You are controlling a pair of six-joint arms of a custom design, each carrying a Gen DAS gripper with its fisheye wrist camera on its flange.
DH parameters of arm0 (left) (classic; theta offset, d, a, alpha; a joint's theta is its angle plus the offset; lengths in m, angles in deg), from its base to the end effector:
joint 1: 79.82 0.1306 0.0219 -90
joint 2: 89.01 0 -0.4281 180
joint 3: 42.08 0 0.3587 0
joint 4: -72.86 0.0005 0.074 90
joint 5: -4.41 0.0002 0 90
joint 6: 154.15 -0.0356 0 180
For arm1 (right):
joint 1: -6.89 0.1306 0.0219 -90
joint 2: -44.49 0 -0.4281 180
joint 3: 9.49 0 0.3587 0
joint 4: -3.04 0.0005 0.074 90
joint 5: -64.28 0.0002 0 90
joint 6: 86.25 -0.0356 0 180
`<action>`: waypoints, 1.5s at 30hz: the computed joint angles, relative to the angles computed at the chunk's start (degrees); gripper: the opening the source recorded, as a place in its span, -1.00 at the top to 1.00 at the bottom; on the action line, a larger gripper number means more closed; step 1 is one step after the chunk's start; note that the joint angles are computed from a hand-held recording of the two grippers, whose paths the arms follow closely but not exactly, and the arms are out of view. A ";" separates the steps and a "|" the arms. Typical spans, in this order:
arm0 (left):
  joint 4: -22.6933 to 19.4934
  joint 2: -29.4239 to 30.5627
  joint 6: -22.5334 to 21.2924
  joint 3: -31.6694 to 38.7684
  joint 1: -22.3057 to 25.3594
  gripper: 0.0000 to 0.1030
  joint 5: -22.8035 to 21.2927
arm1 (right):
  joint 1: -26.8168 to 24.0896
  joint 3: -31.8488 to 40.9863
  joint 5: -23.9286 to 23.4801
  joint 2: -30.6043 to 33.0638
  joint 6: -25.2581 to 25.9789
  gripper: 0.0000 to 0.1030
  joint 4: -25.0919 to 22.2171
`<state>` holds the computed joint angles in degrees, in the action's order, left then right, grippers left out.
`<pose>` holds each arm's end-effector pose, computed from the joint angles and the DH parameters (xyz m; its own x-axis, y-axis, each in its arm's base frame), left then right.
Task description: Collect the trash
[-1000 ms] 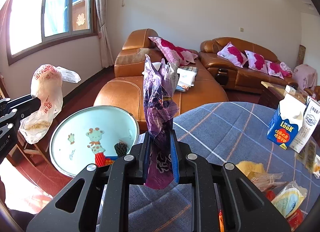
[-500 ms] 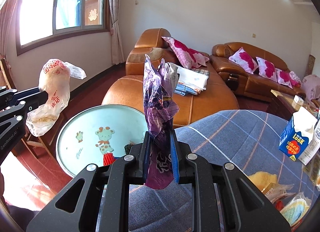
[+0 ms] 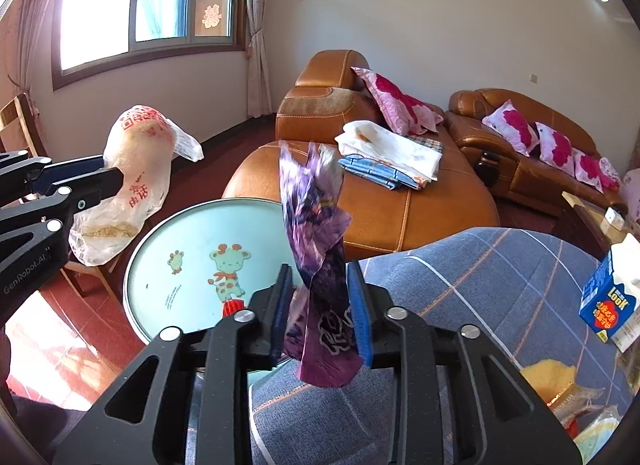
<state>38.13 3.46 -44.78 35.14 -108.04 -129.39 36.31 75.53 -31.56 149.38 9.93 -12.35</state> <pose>0.4083 -0.1917 0.3875 -0.6197 0.0609 -0.7825 -0.2718 0.9186 0.2868 0.4849 0.2770 0.3591 -0.4395 -0.3708 -0.8181 -0.6119 0.7904 -0.0295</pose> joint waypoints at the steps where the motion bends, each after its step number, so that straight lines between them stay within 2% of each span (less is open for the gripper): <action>1: -0.03 0.17 -0.04 -0.03 0.08 0.14 -0.15 | 0.10 0.11 0.19 0.08 0.15 0.22 -0.13; 3: -0.08 0.20 0.34 -0.07 0.37 0.13 0.73 | 0.09 0.15 0.34 0.13 0.06 0.21 -0.15; 6: 0.25 0.16 -0.03 -0.18 0.35 0.02 0.40 | -0.28 0.02 0.02 0.02 -0.92 0.18 0.14; 10: 0.93 0.11 -0.41 -0.34 0.27 0.00 1.03 | -0.28 -0.26 0.57 -0.22 -1.31 0.15 0.57; 14: 1.39 0.22 -0.71 -0.37 -0.26 -0.04 1.49 | -0.31 -1.30 2.80 -1.38 -1.83 0.01 0.91; 22: 1.97 2.01 -2.06 0.82 -3.64 -0.11 3.35 | -3.03 -5.65 6.57 -7.18 -5.38 -0.04 0.26; 29: 3.64 5.26 -4.97 3.22 -9.25 -0.17 6.32 | -8.76 -13.26 10.56 -14.69 -8.95 -0.11 -0.45; 32: 3.61 6.96 -5.55 4.85 -11.45 -0.29 7.86 | -12.33 -16.64 12.45 -17.77 -10.33 -0.12 -1.39; 34: 3.91 8.01 -6.14 5.81 -12.89 -0.30 8.74 | -14.67 -18.64 13.82 -19.54 -11.29 -0.12 -2.28; 37: 4.08 9.71 -7.38 7.39 -15.00 -0.33 9.03 | -18.32 -20.99 14.23 -21.92 -13.05 -0.15 -3.83; 39: 3.71 10.84 -7.46 8.70 -16.07 -0.42 9.77 | -20.04 -22.36 14.84 -23.12 -13.59 -0.15 -4.49; 45: 2.55 14.08 -8.43 11.94 -19.13 -0.50 10.95 | -22.28 -26.49 16.81 -26.27 -15.02 -0.19 -5.36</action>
<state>40.67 17.54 -53.21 47.08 -127.18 -118.44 14.02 49.04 -14.74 123.11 -5.09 -17.72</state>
